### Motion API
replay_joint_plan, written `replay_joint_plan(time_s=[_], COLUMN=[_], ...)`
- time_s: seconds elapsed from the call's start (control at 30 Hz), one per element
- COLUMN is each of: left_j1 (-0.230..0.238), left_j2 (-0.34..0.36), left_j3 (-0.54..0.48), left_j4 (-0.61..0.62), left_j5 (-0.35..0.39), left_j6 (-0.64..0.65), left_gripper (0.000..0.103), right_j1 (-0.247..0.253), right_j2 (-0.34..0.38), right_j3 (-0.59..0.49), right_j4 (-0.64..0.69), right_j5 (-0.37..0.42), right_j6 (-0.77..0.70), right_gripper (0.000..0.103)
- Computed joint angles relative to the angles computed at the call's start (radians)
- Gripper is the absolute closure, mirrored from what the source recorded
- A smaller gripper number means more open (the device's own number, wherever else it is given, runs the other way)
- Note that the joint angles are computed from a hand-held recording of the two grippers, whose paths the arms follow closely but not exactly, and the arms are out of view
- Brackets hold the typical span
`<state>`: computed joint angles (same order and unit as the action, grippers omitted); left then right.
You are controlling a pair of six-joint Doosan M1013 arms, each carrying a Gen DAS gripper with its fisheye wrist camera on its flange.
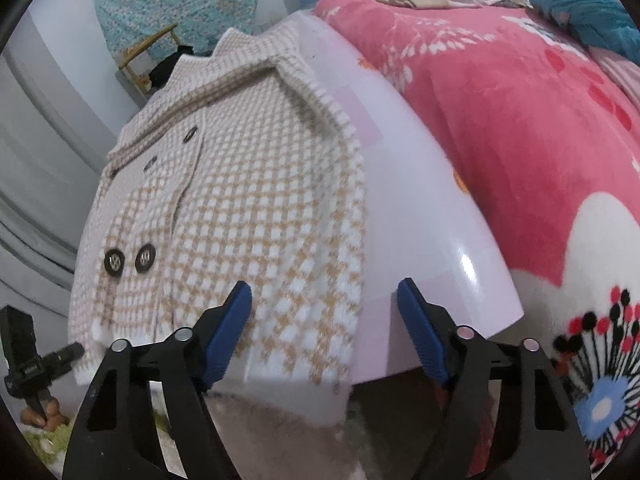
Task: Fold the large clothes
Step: 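Grasp the coat hem with the left tool while the right tool grasps it too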
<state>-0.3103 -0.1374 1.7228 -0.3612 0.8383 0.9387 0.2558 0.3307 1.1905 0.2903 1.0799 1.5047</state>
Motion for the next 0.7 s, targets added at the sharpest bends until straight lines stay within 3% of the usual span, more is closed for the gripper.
replay_joint_plan(time_s=[0.1, 0.2, 0.37, 0.5, 0.7], left_j1=[-0.008, -0.015, -0.041, -0.061, -0.042], left_j2=[0.008, 0.009, 0.009, 0.000, -0.007], left_j3=[-0.011, -0.015, -0.035, -0.052, -0.073], left_j4=[0.026, 0.047, 0.138, 0.210, 0.226], left_j5=[0.013, 0.023, 0.029, 0.009, -0.054], left_j6=[-0.007, -0.022, -0.032, -0.025, 0.004], left_gripper=[0.069, 0.079, 0.092, 0.094, 0.095], right_j1=[0.008, 0.019, 0.020, 0.017, 0.001], right_j2=[-0.009, -0.015, -0.019, -0.036, -0.038], right_j3=[0.014, 0.021, 0.025, 0.027, -0.015], right_j4=[-0.018, -0.046, -0.034, -0.007, 0.079], right_j5=[0.009, 0.019, 0.032, -0.007, -0.044], right_j6=[-0.010, -0.023, -0.039, -0.044, -0.049], right_gripper=[0.043, 0.056, 0.092, 0.095, 0.096])
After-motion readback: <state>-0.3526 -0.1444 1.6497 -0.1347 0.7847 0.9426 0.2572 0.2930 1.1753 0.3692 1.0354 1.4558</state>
